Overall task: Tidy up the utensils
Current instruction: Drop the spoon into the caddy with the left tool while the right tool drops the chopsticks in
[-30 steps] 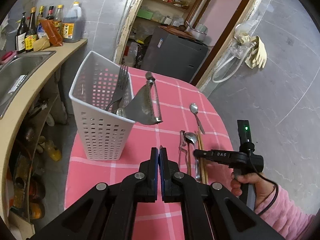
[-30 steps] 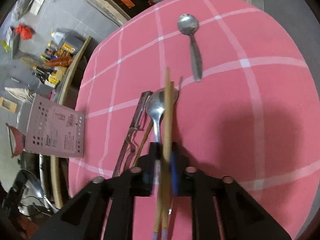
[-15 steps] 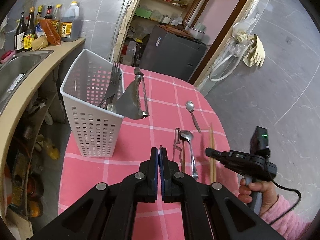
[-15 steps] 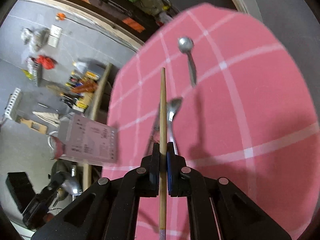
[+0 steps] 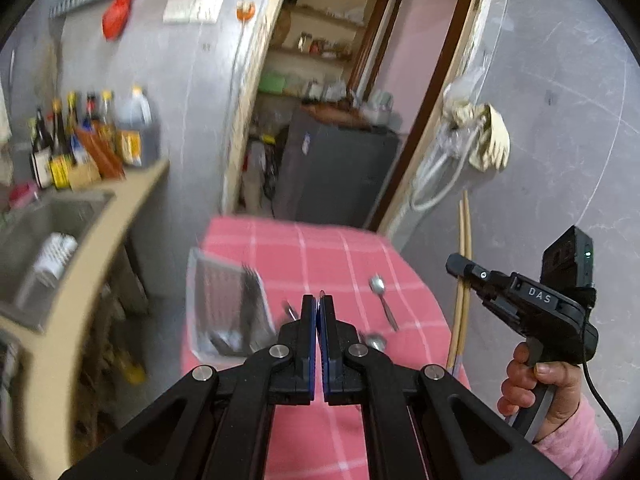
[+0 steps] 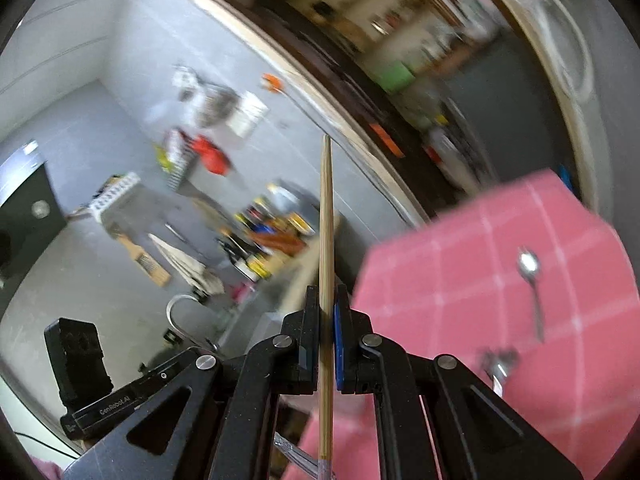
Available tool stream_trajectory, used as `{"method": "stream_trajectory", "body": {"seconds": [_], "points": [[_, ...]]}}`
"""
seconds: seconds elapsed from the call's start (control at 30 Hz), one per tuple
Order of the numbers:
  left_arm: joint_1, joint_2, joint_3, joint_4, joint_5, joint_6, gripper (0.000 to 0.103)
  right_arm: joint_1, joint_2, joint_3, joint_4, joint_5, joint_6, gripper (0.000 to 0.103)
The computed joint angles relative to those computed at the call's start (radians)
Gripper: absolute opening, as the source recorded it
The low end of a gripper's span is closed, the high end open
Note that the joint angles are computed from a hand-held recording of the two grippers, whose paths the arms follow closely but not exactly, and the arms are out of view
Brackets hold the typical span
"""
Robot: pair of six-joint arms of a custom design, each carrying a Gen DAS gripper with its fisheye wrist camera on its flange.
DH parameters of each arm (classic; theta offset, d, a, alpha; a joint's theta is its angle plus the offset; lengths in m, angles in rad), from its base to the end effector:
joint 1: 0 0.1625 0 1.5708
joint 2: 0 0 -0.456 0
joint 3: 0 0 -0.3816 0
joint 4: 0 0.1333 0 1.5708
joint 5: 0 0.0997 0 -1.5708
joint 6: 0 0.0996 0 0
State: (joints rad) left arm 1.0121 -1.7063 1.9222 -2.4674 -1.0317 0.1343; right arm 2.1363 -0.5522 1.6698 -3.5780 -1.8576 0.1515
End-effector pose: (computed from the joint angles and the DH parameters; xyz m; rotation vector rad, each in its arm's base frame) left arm -0.0781 -0.4729 0.5289 0.6365 2.5035 -1.0396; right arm 0.4597 -0.5282 0.0759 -0.3809 2.7369 -1.3702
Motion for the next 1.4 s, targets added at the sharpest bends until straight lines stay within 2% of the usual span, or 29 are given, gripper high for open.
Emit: {"method": "stream_trajectory", "body": {"seconds": [0.23,0.43,0.57,0.67,0.73,0.9,1.2,1.4], "points": [[-0.020,0.029,-0.094,-0.092,0.109,0.118,0.002,0.034,0.121,-0.241,0.002,0.051,-0.104,0.005],[-0.016,0.077,-0.122,-0.246,0.229,0.266,0.002,0.026,0.234,-0.422,-0.028,0.108,-0.181,0.005],[-0.012,0.129,-0.103,-0.408,0.298,0.393,0.002,0.005,0.292,-0.500,-0.003,0.168,-0.223,0.005],[-0.001,0.174,-0.086,-0.525,0.326,0.484,0.002,-0.020,0.323,-0.532,0.039,0.231,-0.244,0.005],[0.012,0.192,-0.076,-0.561,0.336,0.508,0.002,-0.041,0.334,-0.531,0.061,0.277,-0.264,0.005],[0.041,0.211,-0.048,-0.580,0.345,0.465,0.002,-0.059,0.355,-0.526,0.084,0.328,-0.289,0.005],[0.079,0.183,0.000,-0.500,0.272,0.316,0.003,-0.070,0.338,-0.459,0.121,0.329,-0.316,0.006],[0.123,0.143,-0.017,-0.354,0.130,0.139,0.006,-0.060,0.314,-0.426,0.170,0.292,-0.330,0.006]]}}
